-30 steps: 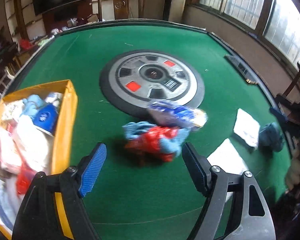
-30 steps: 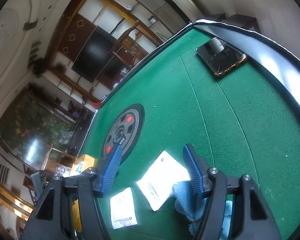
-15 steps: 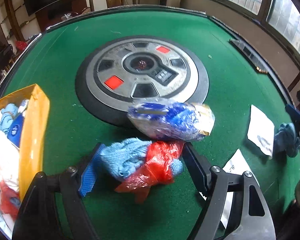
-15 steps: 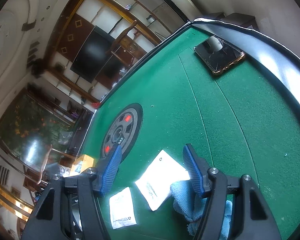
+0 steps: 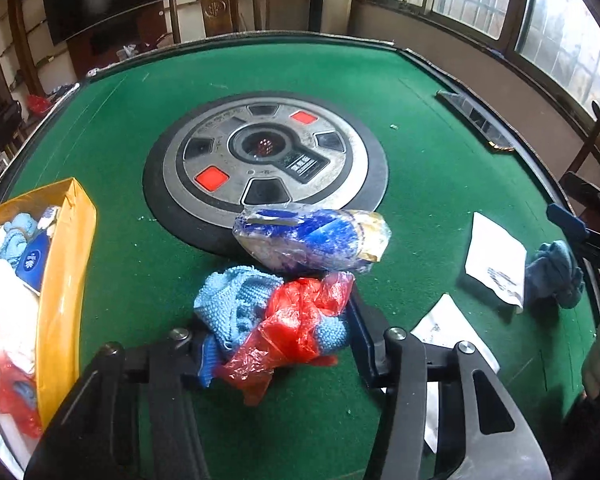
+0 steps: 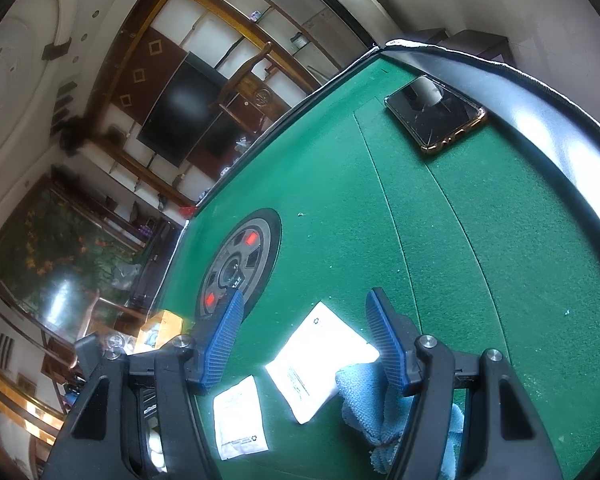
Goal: Organize soft objects
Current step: 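Grasp the blue cloth and red mesh bag bundle with the left gripper, then grasp the blue plastic-wrapped ball with the right gripper while the left gripper holds the bundle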
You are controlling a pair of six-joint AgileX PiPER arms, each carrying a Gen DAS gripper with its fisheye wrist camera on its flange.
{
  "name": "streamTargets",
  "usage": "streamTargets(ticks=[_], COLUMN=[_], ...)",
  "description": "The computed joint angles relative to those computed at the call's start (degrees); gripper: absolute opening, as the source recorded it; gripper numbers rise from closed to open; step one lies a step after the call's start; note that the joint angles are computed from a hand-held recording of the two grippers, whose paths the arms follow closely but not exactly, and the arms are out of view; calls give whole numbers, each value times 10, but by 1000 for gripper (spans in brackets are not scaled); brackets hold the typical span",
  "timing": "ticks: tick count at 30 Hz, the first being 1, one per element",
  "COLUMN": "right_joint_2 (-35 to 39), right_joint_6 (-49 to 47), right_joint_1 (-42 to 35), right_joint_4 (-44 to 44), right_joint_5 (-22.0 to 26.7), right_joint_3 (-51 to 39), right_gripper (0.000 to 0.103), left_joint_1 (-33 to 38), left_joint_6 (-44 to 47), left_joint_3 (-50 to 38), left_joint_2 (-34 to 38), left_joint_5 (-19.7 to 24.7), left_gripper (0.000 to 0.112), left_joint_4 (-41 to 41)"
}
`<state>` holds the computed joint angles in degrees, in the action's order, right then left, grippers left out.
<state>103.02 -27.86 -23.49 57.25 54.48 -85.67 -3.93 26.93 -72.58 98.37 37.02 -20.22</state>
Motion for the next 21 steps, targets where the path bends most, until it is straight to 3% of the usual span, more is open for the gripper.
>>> streamTargets(ticks=[13,21], right_joint_2=[-1,-2], right_joint_6=[24,49], right_joint_1=[10,20], right_joint_4=[-34,-68], right_joint_5=[-24,-40], right_joint_3=[-2,-1], right_gripper=[59,59], left_joint_1=[-15,2], left_joint_6=[-64,-74], left_joint_3=[104,139], left_joint_2=[-129,-164], left_joint_5=[-51,-51], left_gripper=[50,50], left_joint_4=[87,111])
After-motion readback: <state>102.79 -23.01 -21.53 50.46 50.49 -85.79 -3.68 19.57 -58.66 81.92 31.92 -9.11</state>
